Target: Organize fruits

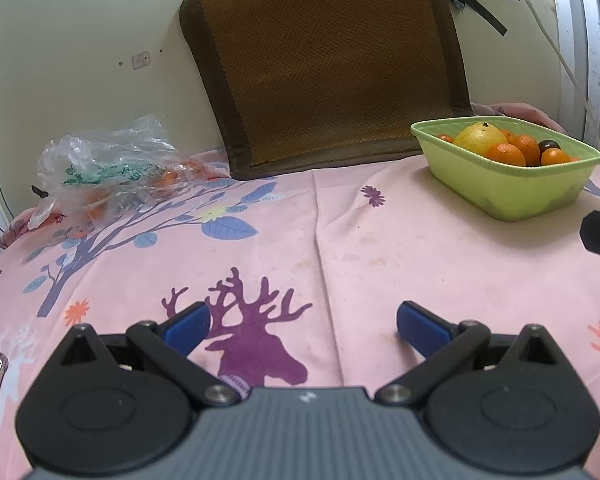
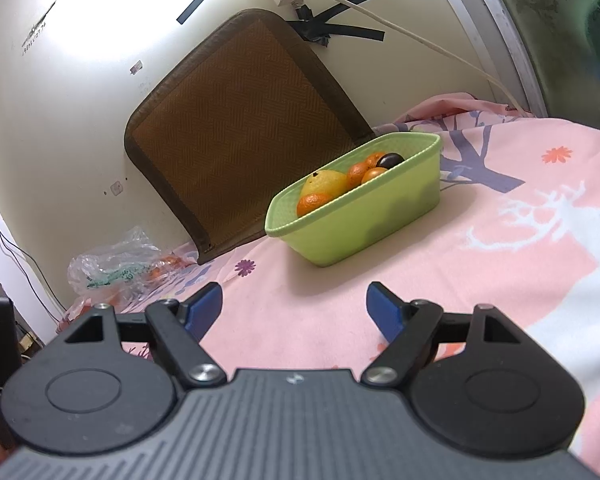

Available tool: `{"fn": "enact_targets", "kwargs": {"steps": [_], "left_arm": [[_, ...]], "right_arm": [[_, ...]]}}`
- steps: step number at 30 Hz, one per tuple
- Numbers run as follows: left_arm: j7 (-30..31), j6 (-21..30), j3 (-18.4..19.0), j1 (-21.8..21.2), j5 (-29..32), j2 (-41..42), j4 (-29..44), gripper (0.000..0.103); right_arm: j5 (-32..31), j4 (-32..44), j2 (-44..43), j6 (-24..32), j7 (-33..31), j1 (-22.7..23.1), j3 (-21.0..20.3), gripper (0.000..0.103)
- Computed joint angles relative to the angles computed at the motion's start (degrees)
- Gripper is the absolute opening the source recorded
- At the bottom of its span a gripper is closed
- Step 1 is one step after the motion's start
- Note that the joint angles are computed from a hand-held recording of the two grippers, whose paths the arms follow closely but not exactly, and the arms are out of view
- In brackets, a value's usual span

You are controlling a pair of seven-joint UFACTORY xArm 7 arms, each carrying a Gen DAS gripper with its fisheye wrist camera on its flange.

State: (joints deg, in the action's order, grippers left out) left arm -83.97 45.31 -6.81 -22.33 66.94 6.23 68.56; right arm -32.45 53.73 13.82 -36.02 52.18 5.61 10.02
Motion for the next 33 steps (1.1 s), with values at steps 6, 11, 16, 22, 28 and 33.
{"fn": "enact_targets", "kwargs": {"steps": [6,11,16,22,28,33], "left_arm": [[0.1,0.4,-0.1,-0.2,0.3,0.1,0.1,0.103],[0.0,0.7,-0.1,-0.4,0.7,0.2,0.1,0.103],[0.1,0.9,-0.2,-0.6,1.0,0.1,0.1,0.103],[0.1,0.8,-0.2,-0.6,1.3,0.0,0.0,0.103],[0.2,1.0,-0.3,-0.7,1.3,0.2,0.2,0.103],[0.2,1.0,-0.3,-0.7,1.3,0.2,0.2,0.103]], "right_arm": [[-0.8,0.2,0.2,-0.4,1.2,-0.4,0.1,0.081],[-0.8,0.2,0.2,-0.5,1.2,-0.3,0.0,0.081],[-0.7,0.2,0.2,-0.5,1.2,-0.2,-0.1,0.081],[-0.8,0.2,0.3,-0.5,1.2,-0.3,-0.1,0.081],[-0.9,0.2,0.3,-0.5,1.3,-0.3,-0.1,0.081],[-1.0,0.3,0.3,-0.4,1.4,-0.3,-0.1,0.081]]}}
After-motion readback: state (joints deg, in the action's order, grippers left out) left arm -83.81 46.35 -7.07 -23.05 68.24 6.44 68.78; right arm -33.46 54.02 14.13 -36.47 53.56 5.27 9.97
